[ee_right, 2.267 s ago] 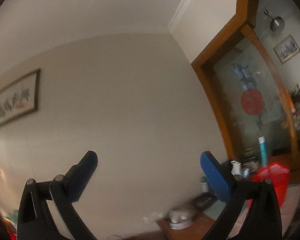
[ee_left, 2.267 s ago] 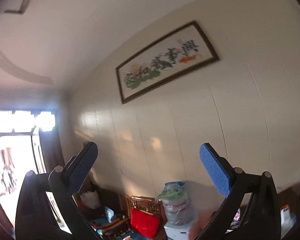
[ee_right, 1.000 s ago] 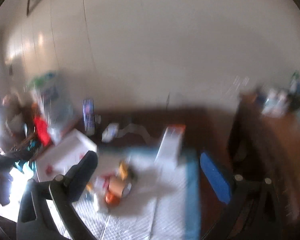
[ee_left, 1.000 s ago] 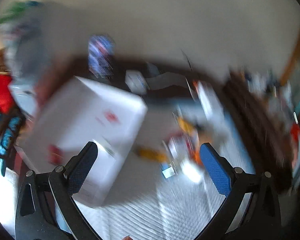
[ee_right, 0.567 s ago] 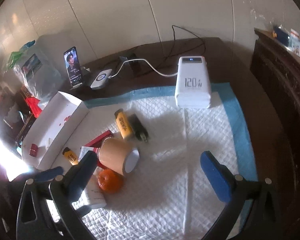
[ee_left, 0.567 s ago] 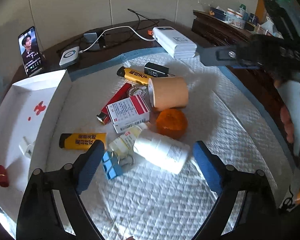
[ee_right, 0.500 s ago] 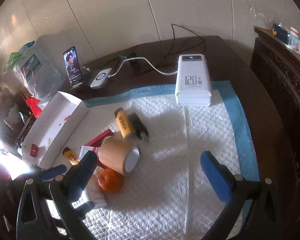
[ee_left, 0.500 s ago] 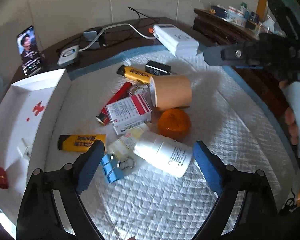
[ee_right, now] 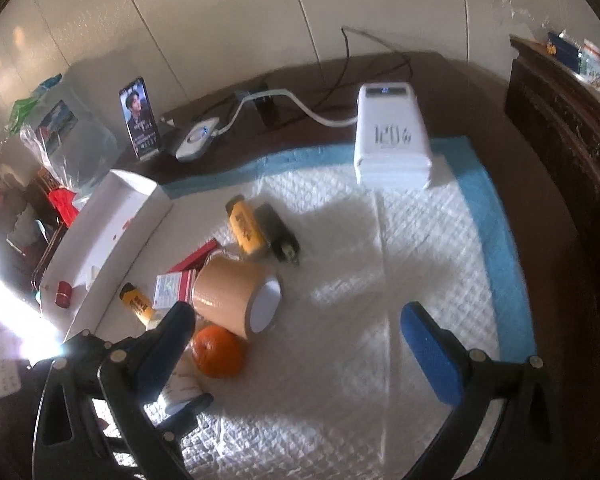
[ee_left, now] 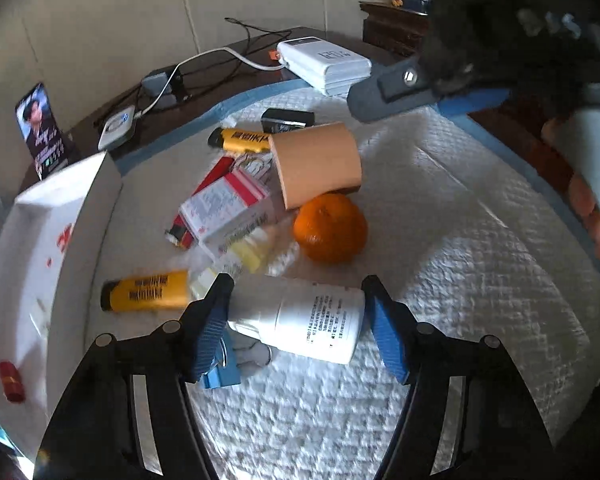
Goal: Organize rigid objects
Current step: 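Grasp the white pill bottle with the left tool while the right tool grasps the tan tape roll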
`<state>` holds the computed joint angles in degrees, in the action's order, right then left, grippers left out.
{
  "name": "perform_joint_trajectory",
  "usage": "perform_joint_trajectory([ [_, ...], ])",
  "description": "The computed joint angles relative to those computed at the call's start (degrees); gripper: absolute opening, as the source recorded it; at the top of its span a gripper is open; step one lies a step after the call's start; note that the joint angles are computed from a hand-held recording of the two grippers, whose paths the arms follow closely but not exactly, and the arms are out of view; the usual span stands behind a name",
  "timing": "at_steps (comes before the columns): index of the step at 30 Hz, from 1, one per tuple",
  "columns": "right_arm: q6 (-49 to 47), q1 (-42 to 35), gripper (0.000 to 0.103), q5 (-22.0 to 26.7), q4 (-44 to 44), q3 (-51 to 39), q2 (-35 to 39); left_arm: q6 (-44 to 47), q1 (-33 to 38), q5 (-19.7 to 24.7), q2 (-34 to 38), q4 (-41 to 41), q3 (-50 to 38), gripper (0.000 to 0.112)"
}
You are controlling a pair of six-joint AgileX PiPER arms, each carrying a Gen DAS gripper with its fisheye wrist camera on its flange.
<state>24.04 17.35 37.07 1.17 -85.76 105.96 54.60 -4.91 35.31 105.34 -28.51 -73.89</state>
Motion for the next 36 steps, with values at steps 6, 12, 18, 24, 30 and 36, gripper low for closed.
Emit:
perform_joint_trajectory([
  [6,2.3,2.7,0.102,3.9,-1.0,-7.3,5.3,1.5,3.0,2.1,-2.3,-3.1,2.7,0.066],
  [12,7.4,5.7,0.086,12.2,-8.9,-19.9,14.0,1.0,4.6,3.0,-3.7,-3.7,4.0,0.066],
  [18,3.5,3.4,0.059,11.6,-2.9,-19.2,15.6,2.4,6.7,6.8,-4.1,-6.9,2.9,0.066],
  [24,-1.2,2.3,0.048,4.2,0.3,-10.7,9.3,4.1,8.2,9.7,-5.2,-9.9,1.8,0.066],
  [30,-4.7,1.9,0.047,0.5,3.7,-5.6,3.4,5.2,9.5,10.9,-7.0,-11.7,1.5,0.066],
  [36,-6.2,3.7,0.047,-0.1,3.5,-5.8,0.0,2.9,11.7,11.1,-8.9,-11.7,0.2,0.066],
])
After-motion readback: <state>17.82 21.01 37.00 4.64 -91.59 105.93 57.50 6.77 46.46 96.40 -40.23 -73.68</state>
